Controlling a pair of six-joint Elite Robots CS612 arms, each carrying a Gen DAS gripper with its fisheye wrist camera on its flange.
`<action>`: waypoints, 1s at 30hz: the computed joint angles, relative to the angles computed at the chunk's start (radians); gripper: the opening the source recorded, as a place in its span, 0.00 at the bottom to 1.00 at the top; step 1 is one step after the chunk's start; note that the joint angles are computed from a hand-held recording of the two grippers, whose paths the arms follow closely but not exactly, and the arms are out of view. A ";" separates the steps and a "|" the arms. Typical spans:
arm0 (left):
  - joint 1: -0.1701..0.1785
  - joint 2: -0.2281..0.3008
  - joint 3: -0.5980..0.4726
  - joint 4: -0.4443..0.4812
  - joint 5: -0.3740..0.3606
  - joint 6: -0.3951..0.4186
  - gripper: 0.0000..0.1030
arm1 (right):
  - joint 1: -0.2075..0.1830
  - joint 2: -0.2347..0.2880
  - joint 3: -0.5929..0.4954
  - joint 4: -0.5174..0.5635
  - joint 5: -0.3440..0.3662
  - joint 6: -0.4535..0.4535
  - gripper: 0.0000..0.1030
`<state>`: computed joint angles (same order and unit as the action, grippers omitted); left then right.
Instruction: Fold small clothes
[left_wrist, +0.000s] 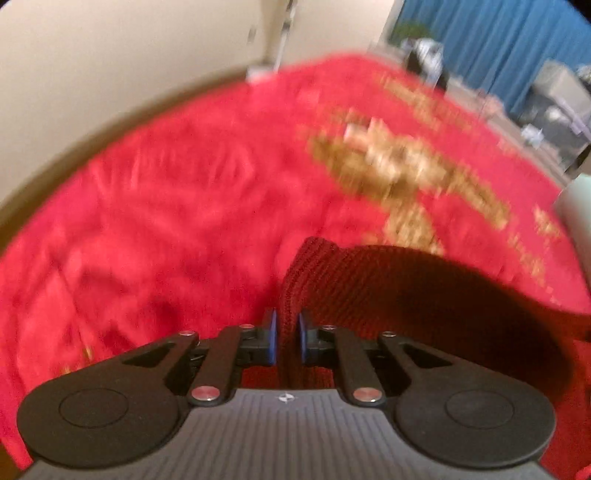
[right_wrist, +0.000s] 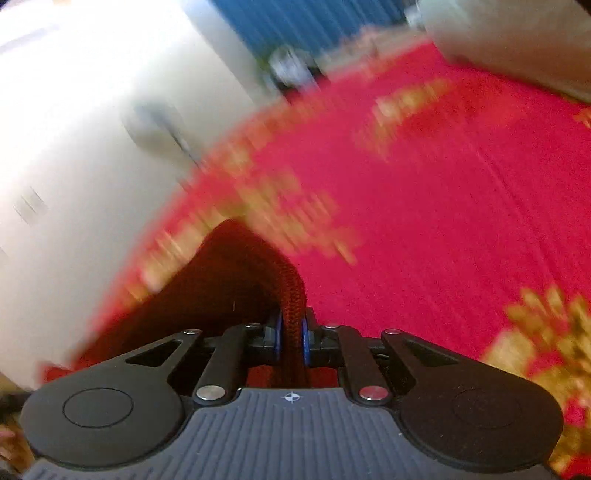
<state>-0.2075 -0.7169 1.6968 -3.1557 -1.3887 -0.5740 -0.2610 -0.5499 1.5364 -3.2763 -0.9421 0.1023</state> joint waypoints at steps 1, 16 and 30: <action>-0.001 0.001 -0.001 -0.002 0.004 0.011 0.12 | 0.007 -0.002 -0.005 0.063 -0.034 -0.031 0.10; -0.005 -0.005 0.025 -0.049 0.000 0.017 0.18 | 0.006 0.001 -0.004 0.014 -0.001 -0.022 0.15; 0.044 -0.079 0.229 -0.119 -0.357 -0.096 0.57 | -0.024 -0.161 0.225 0.223 0.005 -0.203 0.40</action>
<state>-0.1632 -0.7956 1.9261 -3.2749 -1.7457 -0.6697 -0.2853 -0.7113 1.7615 -3.0537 -0.9372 -0.1011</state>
